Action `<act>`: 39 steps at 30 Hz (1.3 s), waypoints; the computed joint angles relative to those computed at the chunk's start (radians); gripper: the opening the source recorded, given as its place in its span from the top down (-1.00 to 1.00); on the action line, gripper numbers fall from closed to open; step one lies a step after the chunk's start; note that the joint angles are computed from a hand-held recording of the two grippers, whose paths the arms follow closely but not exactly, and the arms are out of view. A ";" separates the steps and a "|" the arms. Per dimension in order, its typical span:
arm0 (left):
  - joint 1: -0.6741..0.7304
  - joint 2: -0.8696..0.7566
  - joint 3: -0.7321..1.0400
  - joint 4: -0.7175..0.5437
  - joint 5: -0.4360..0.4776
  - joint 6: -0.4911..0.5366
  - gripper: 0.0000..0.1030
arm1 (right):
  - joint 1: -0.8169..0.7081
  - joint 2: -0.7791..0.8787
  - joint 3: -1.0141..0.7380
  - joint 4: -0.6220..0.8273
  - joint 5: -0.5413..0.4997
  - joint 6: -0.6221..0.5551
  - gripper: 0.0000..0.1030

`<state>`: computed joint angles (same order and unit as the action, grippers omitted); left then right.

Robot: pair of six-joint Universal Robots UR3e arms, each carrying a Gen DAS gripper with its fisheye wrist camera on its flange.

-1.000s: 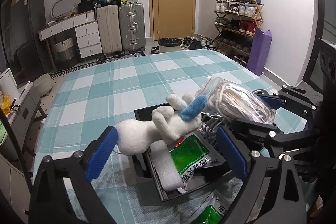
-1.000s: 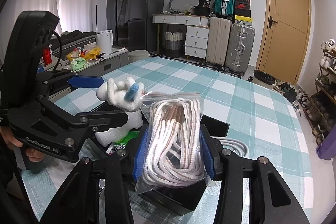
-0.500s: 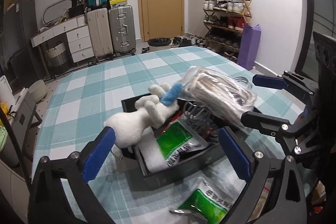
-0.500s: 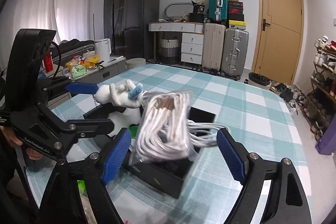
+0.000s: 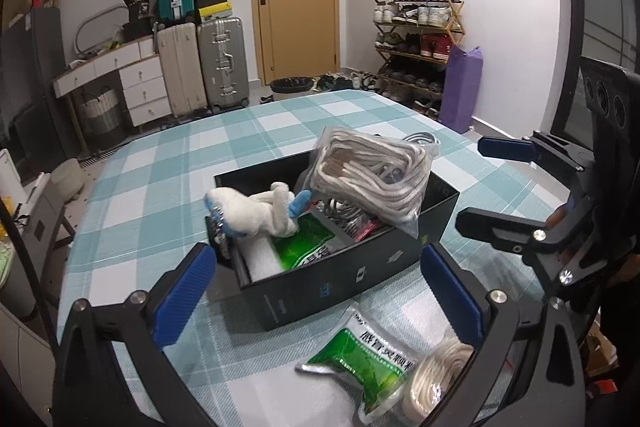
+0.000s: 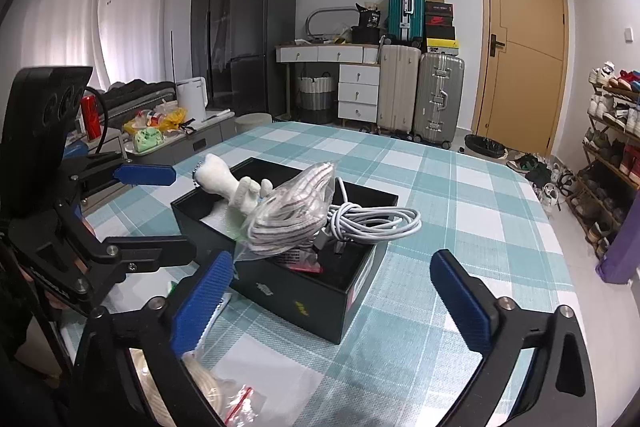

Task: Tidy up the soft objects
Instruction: 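Move the right gripper to the bagged cream rope coil and grasp it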

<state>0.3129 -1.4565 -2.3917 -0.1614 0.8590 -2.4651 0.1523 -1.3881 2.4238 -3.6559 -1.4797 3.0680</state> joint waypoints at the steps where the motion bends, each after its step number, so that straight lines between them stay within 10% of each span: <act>1: 0.013 0.016 -0.014 -0.006 -0.006 0.007 -1.00 | 0.003 -0.008 0.008 0.001 -0.001 0.005 -0.98; 39: 0.202 0.103 -0.212 0.044 0.020 0.028 -1.00 | 0.190 -0.048 -0.015 0.308 0.053 -0.033 -0.99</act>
